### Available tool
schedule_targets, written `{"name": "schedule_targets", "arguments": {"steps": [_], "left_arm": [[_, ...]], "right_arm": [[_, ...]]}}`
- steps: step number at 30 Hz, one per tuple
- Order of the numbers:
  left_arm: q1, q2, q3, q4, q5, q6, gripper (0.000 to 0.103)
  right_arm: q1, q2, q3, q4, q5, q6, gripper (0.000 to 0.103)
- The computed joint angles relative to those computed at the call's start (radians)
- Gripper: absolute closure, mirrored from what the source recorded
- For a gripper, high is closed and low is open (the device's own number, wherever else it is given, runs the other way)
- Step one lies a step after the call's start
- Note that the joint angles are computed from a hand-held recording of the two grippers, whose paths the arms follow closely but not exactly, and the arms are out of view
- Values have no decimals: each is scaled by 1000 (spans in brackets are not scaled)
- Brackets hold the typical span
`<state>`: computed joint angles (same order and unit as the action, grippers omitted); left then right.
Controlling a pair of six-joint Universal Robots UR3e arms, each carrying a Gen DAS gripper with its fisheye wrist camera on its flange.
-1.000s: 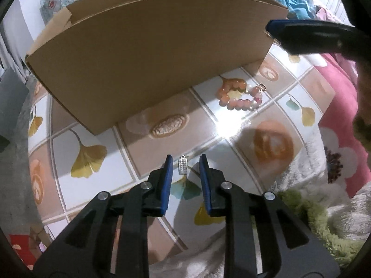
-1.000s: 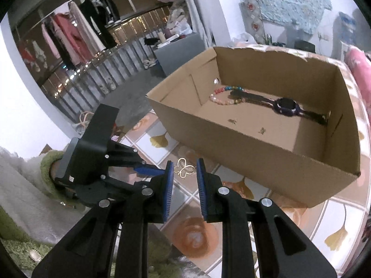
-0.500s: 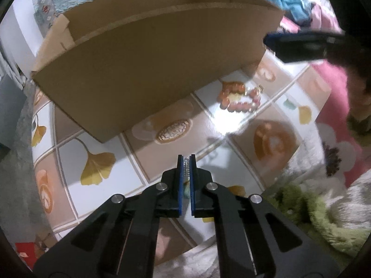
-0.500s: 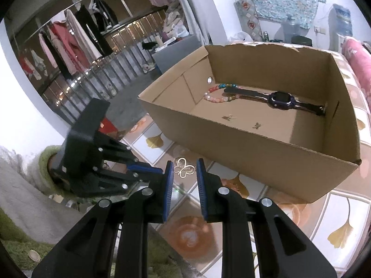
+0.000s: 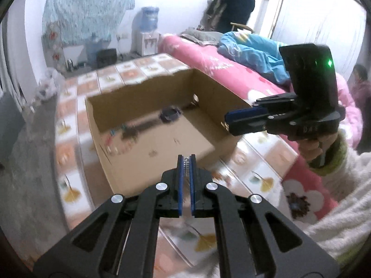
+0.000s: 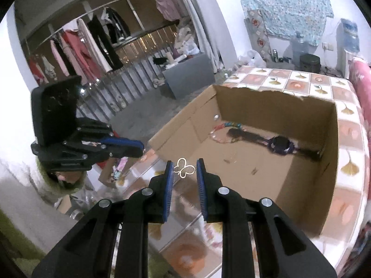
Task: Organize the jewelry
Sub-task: 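Open both tools to drop the charms into the box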
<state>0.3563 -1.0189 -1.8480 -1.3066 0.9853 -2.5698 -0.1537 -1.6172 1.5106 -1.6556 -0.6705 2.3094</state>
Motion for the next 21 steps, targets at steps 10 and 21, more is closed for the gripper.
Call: {"name": "schedule_targets", "arguments": {"steps": [10, 21], "left_arm": [[-207, -582, 309, 153, 234, -213, 99], [-151, -594, 294, 160, 169, -229, 73]], "right_arm": [[165, 455, -470, -26, -267, 275, 83], [150, 461, -448, -92, -295, 346, 82]]}}
